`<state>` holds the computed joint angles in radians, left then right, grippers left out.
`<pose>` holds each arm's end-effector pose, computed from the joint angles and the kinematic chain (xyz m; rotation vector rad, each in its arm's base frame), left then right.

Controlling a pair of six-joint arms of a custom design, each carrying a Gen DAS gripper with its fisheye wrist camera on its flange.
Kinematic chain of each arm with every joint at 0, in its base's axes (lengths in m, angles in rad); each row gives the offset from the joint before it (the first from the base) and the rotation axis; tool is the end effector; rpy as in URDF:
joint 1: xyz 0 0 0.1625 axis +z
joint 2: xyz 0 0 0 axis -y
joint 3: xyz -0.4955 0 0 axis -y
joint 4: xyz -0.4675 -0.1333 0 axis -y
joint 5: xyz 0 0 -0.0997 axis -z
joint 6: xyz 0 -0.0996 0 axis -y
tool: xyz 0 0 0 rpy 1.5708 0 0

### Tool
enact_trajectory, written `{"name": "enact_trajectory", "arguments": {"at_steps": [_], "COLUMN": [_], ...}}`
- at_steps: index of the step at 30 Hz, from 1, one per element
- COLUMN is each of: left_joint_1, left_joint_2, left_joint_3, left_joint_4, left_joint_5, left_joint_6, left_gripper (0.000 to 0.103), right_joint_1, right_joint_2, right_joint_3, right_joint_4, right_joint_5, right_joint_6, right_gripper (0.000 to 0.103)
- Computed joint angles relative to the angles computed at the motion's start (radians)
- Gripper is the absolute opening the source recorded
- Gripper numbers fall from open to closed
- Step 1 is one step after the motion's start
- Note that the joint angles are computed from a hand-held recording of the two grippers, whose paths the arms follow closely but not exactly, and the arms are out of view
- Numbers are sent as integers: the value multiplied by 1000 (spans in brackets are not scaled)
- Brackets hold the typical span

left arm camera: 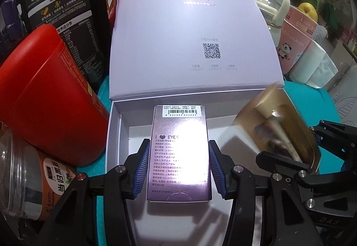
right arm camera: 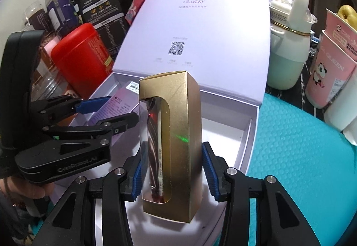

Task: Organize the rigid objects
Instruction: 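Open the right gripper to drop the gold box while the left releases the purple box inside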

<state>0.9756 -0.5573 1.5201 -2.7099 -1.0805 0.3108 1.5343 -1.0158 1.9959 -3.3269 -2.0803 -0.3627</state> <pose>-0.3000 -0.7644 -0.0282 1.1123 2.4197 -0.3273 0.0608 -0.6562 0.2031 0.1363 -2.3859 0.8293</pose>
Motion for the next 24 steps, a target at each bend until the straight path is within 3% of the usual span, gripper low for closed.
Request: {"name": "enact_trajectory", "arguments": {"at_steps": [10, 13, 24], "left_joint_1": [-6, -8, -22], "left_joint_2": [21, 28, -10], "left_joint_3": [-27, -34, 11], "left_joint_4": [63, 84, 40], "left_joint_5": [48, 66, 61], "left_joint_6": [-43, -64, -43], "left_gripper": [50, 56, 58], "right_joint_1": [2, 3, 26], "right_joint_2": [-1, -10, -31], "right_joint_3": [11, 23, 51], "right_joint_4": [-31, -39, -74], "right_joint_5": [-19, -27, -63], "right_joint_6": [0, 6, 17], "right_gripper": [50, 52, 57]}}
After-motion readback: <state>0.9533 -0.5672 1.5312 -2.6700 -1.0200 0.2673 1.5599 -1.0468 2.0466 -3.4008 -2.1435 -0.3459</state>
